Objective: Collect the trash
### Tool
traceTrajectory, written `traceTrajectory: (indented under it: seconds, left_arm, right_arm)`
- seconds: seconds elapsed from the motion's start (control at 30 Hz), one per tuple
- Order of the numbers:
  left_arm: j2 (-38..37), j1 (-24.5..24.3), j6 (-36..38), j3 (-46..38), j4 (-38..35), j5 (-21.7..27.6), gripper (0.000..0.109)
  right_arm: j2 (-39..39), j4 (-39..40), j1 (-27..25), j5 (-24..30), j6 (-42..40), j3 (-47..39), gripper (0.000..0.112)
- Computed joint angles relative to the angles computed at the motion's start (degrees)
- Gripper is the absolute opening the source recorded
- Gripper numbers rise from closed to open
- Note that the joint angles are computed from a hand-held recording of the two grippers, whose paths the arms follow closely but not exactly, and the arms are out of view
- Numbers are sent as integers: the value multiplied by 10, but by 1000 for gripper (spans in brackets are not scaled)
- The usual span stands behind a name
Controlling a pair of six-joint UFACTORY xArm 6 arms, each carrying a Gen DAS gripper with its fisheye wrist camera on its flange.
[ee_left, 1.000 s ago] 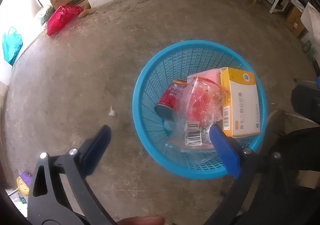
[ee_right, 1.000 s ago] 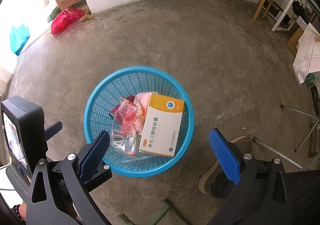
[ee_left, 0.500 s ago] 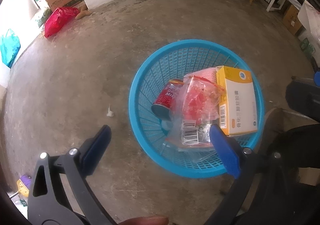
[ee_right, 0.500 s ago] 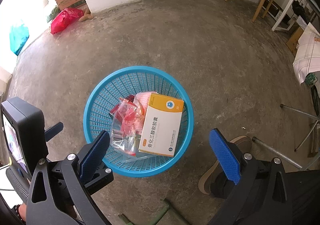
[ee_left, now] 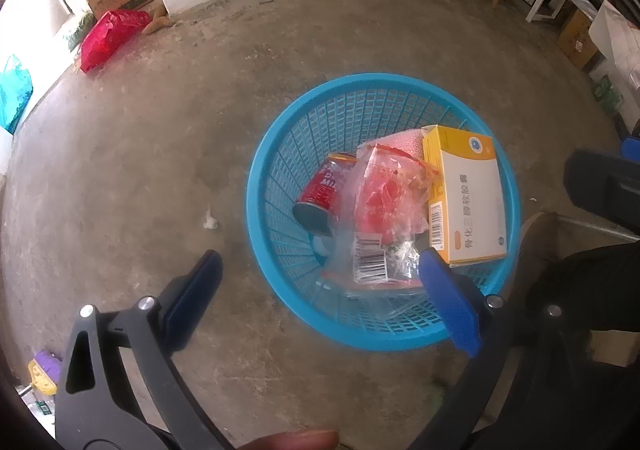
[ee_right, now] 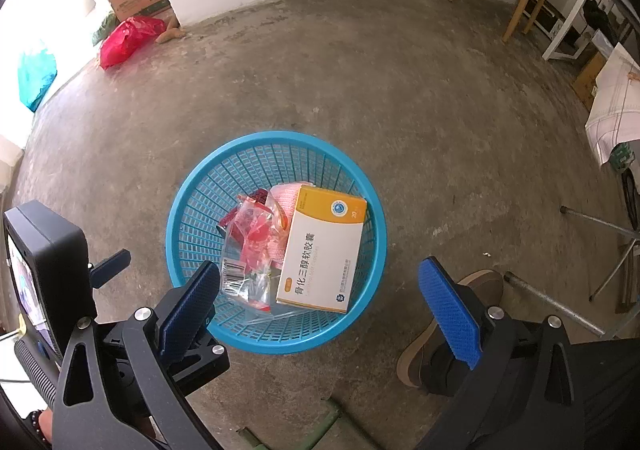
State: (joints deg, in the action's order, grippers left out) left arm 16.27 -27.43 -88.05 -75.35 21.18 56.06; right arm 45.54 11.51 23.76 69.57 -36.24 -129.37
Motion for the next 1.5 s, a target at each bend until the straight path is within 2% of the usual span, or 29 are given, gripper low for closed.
traceTrajectory:
  seconds: [1.5]
  left_arm:
    - [-8,4,16,23,-23,-43,95]
  right_arm:
    - [5,-3,-2,2,3,-3,97]
